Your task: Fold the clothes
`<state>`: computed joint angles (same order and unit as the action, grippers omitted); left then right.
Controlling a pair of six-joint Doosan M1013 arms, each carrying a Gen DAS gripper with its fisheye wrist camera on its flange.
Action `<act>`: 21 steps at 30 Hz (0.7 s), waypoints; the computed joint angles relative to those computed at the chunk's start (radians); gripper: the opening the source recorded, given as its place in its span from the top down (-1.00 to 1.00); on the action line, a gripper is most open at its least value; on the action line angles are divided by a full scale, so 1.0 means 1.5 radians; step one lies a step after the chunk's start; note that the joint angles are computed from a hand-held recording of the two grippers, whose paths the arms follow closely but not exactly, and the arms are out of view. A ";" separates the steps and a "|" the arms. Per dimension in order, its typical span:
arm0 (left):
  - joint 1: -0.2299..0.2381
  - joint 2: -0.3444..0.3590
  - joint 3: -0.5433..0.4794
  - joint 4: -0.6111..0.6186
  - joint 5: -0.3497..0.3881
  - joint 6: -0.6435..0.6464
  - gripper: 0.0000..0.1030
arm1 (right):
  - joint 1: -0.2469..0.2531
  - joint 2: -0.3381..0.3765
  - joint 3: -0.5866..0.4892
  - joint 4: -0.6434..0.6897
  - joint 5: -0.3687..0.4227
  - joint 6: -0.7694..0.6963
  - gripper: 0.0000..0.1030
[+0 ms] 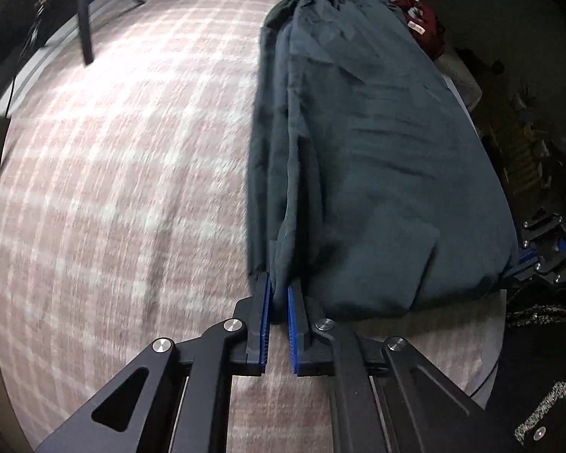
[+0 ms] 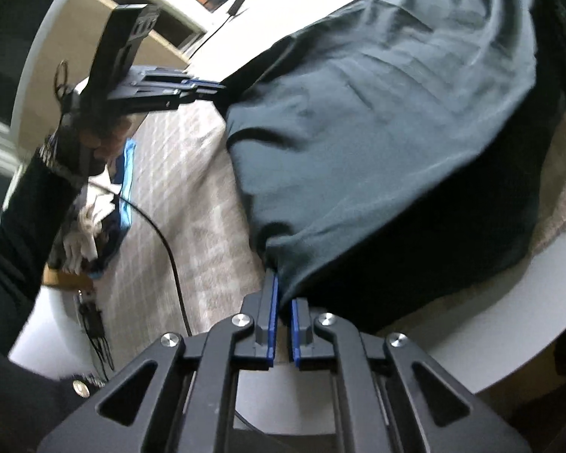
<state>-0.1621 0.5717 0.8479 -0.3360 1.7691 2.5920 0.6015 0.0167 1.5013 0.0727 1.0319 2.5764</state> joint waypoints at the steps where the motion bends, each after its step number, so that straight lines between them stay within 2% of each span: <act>1: 0.002 0.001 0.001 0.005 -0.003 -0.004 0.86 | 0.002 0.002 0.000 0.004 0.007 -0.008 0.89; 3: 0.003 0.003 0.004 0.017 -0.010 -0.014 0.88 | 0.003 0.004 0.004 0.014 0.025 -0.015 0.90; 7: 0.009 0.002 -0.002 0.016 -0.028 -0.014 0.94 | -0.003 -0.009 0.015 0.017 0.012 -0.009 0.90; 10: 0.019 0.009 -0.021 -0.002 -0.013 -0.027 0.94 | -0.013 -0.010 0.026 0.053 0.009 -0.004 0.83; 11: 0.022 0.006 -0.018 -0.005 -0.011 -0.017 0.93 | -0.012 -0.009 0.023 0.053 0.018 -0.005 0.72; 13: 0.025 -0.001 -0.008 -0.010 -0.009 0.006 0.74 | -0.008 -0.005 0.015 0.047 0.036 -0.006 0.52; 14: 0.025 -0.007 0.002 -0.008 -0.010 0.021 0.60 | -0.006 -0.003 0.011 0.043 0.044 -0.007 0.45; 15: 0.023 -0.013 0.012 -0.005 -0.013 0.036 0.54 | -0.004 -0.001 0.007 0.039 0.053 -0.009 0.44; 20: 0.004 -0.031 0.053 0.019 -0.036 0.058 0.56 | 0.011 0.020 -0.024 0.006 0.091 -0.017 0.44; 21: 0.001 -0.032 0.057 0.023 -0.041 0.057 0.76 | 0.014 0.023 -0.029 -0.005 0.097 -0.019 0.44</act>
<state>-0.1609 0.5236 0.9333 -0.3010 1.7075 2.6773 0.6227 0.0519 1.4582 0.0646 1.1778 2.5474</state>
